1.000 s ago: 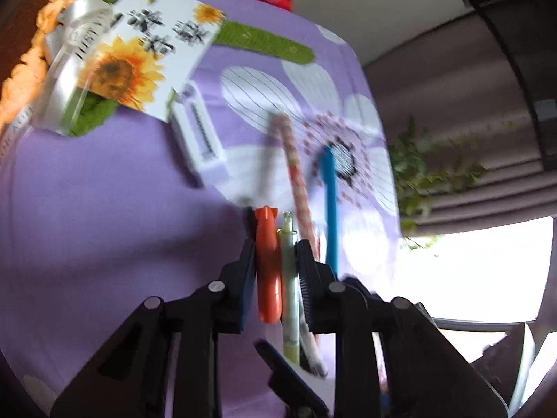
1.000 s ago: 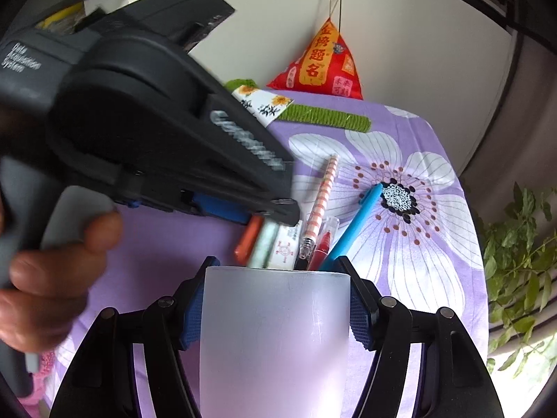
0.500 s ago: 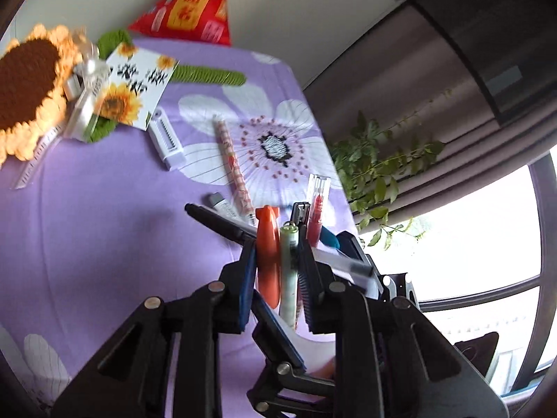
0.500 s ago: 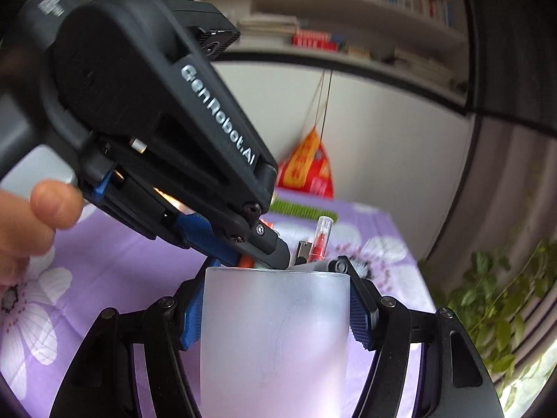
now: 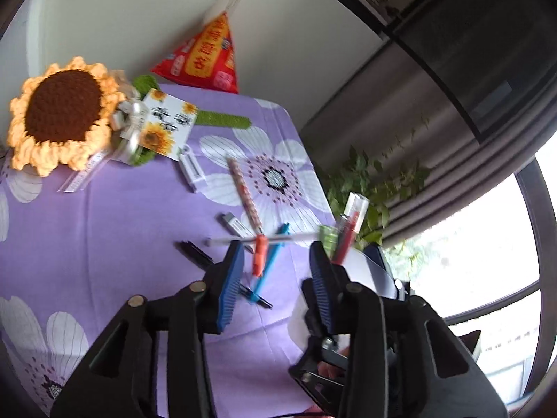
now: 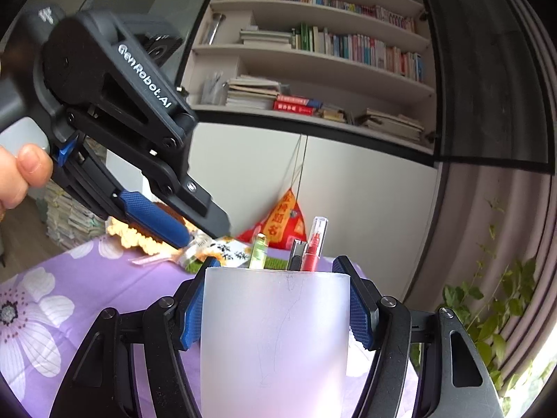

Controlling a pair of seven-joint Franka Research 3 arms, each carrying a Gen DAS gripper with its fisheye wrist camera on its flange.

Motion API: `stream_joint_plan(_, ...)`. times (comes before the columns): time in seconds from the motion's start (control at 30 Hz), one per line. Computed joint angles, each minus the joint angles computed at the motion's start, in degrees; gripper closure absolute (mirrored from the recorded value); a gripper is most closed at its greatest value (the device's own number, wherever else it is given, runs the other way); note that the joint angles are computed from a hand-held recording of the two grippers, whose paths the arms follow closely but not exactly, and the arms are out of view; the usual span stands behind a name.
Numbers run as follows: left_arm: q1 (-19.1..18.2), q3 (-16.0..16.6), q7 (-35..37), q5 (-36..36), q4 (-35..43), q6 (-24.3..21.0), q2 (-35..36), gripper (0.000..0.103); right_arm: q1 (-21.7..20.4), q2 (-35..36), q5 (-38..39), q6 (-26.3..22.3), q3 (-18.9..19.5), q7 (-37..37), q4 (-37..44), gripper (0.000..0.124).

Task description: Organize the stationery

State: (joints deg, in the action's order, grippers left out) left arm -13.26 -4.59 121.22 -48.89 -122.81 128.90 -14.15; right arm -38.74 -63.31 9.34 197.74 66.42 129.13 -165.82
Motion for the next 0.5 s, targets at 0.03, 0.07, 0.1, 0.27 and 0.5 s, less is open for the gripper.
stream_joint_plan(0.03,0.32,-0.32,-1.57,0.73,-0.12,1.06,0.52,0.060,0.41,-0.39,0.13,-0.07,-0.04,0.13,-0.16,0.056)
stream_joint_plan(0.07,0.56,-0.34,-2.49,1.29,-0.14,1.20,1.00,0.060,1.35,-1.21,0.34,-0.59,-0.12,0.33,-0.57,0.056)
stream_joint_plan(0.1,0.70,-0.52,-3.47,2.05,-0.02,1.07,1.77,0.060,1.72,-1.47,0.25,-0.50,-0.27,0.47,-0.78,0.056)
stream_joint_plan(0.27,1.10,-1.20,-5.18,1.39,1.13,-2.92,6.06,0.063,2.73,-6.23,0.67,-0.48,1.40,2.12,-1.82,0.056)
stream_joint_plan(0.5,1.93,-2.45,-3.66,0.15,0.98,-1.55,5.80,0.062,3.67,-2.80,-1.56,0.83,-1.06,1.34,-2.46,0.056)
